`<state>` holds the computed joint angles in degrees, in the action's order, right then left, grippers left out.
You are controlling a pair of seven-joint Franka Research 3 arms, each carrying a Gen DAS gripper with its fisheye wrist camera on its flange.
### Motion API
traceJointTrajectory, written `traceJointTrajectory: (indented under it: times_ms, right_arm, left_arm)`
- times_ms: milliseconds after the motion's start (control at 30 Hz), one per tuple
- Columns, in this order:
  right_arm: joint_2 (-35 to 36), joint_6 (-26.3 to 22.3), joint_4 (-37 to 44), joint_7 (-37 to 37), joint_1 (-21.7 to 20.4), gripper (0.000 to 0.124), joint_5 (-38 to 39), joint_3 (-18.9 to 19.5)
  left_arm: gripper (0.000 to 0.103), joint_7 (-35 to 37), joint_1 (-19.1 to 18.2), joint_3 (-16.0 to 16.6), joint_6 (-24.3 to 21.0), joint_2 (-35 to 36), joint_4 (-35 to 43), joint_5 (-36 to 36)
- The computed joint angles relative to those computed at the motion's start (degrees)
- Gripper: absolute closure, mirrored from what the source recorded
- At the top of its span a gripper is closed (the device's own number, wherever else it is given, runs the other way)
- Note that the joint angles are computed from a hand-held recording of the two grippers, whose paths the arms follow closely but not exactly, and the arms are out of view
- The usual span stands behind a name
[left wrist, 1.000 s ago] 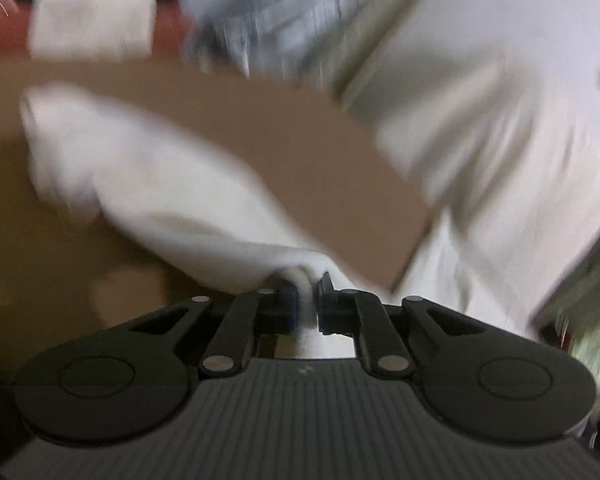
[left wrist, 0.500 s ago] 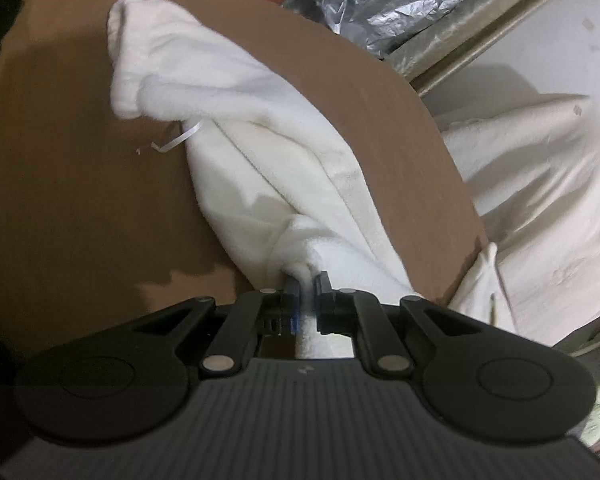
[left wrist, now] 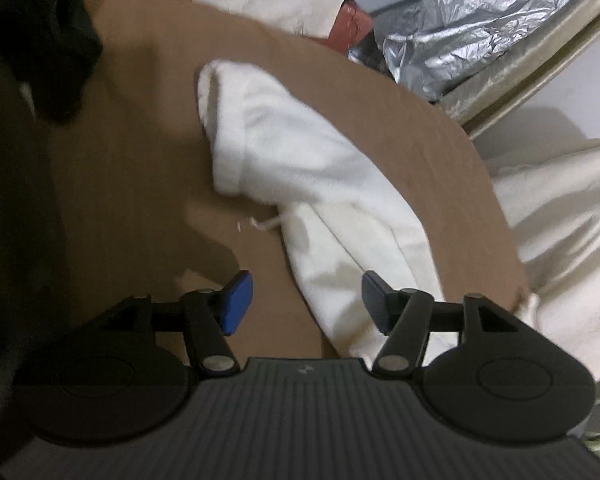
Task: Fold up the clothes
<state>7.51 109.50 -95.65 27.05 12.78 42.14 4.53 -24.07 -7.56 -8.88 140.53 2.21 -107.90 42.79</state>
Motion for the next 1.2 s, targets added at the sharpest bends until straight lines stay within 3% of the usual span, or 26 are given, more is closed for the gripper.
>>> traceJointTrajectory:
  times_ms: [67, 133, 233, 300, 333, 367, 567, 667, 733, 800, 867, 900, 967, 1067, 1167, 1200]
  right_arm:
    - [1.3, -5.1, 2.3, -0.1, -2.0, 0.083, 6.1, -0.5]
    - [2.9, -9.3, 4.4, 1.0, -4.0, 0.08, 12.2, -0.8]
    - [5.1, -11.4, 5.8, 3.8, -6.6, 0.078, 20.9, -0.8]
    - [7.3, -11.5, 7.0, 7.5, -7.9, 0.077, 24.1, -0.6]
    - [8.0, -10.3, 7.1, 9.6, -8.1, 0.077, 24.2, -0.6]
    - [8.6, -8.7, 7.1, 11.3, -8.1, 0.077, 23.4, -0.6]
    - [10.5, 1.4, 7.4, 16.1, -5.2, 0.075, 10.0, -0.2]
    - [10.7, 2.2, 7.2, 15.7, -4.7, 0.075, 6.5, 0.6]
    - [11.1, 1.8, 7.4, 15.1, -4.5, 0.075, 5.0, 1.0]
    - [11.5, -0.7, 7.8, 14.0, -4.7, 0.074, 4.5, 1.6]
    - [11.4, -2.5, 7.5, 13.0, -4.9, 0.074, 4.3, 1.7]
    - [11.3, -3.1, 7.5, 12.7, -5.0, 0.074, 4.3, 1.7]
    - [11.7, -4.6, 8.4, 12.9, -5.2, 0.074, 4.4, 1.6]
    - [14.6, -7.6, 12.4, 15.5, -5.5, 0.073, 4.3, 1.6]
    - [16.5, -8.9, 15.0, 16.8, -5.5, 0.073, 4.2, 2.1]
    - [16.6, -9.1, 15.2, 16.7, -5.6, 0.073, 4.1, 2.2]
  left_arm:
    - [0.033, -0.5, -0.4, 0.0, -4.1, 1.6, 2.2, 1.1]
    - [0.028, -1.8, -0.4, 0.5, -5.1, 2.7, 2.9, 1.3]
    - [0.018, -4.4, 0.5, 2.3, -2.8, 4.9, 3.8, 3.3]
    - [0.022, -2.6, 1.1, 4.0, 1.4, 5.9, 4.2, 4.2]
    - [0.062, 3.9, 3.3, 3.3, 6.5, 6.8, 4.3, 2.5]
    - [0.094, 9.0, 4.1, 3.3, 8.5, 7.9, 5.5, 1.6]
    - [0.095, 10.4, -1.0, 6.6, -3.1, 10.9, 16.8, 17.6]
    - [0.09, 12.1, 0.3, 7.0, -2.5, 13.8, 21.0, 15.8]
    - [0.089, 14.1, -1.3, 7.7, -10.7, 17.2, 25.6, 15.4]
    - [0.076, 18.0, -3.1, 8.6, -19.1, 20.7, 30.5, 15.4]
    - [0.068, 21.9, -4.2, 9.6, -22.9, 22.3, 32.6, 13.6]
    - [0.066, 21.7, -3.0, 8.6, -21.3, 21.3, 31.2, 12.2]
    - [0.048, 21.7, -1.5, 8.0, -17.4, 19.4, 27.8, 8.8]
    - [0.047, 22.3, 1.0, 7.0, -10.7, 16.9, 23.1, 3.2]
    - [0.036, 22.9, 4.3, 6.0, 1.8, 16.8, 19.0, -4.1]
    - [0.037, 23.3, 4.1, 6.3, 3.7, 17.5, 19.0, -4.1]
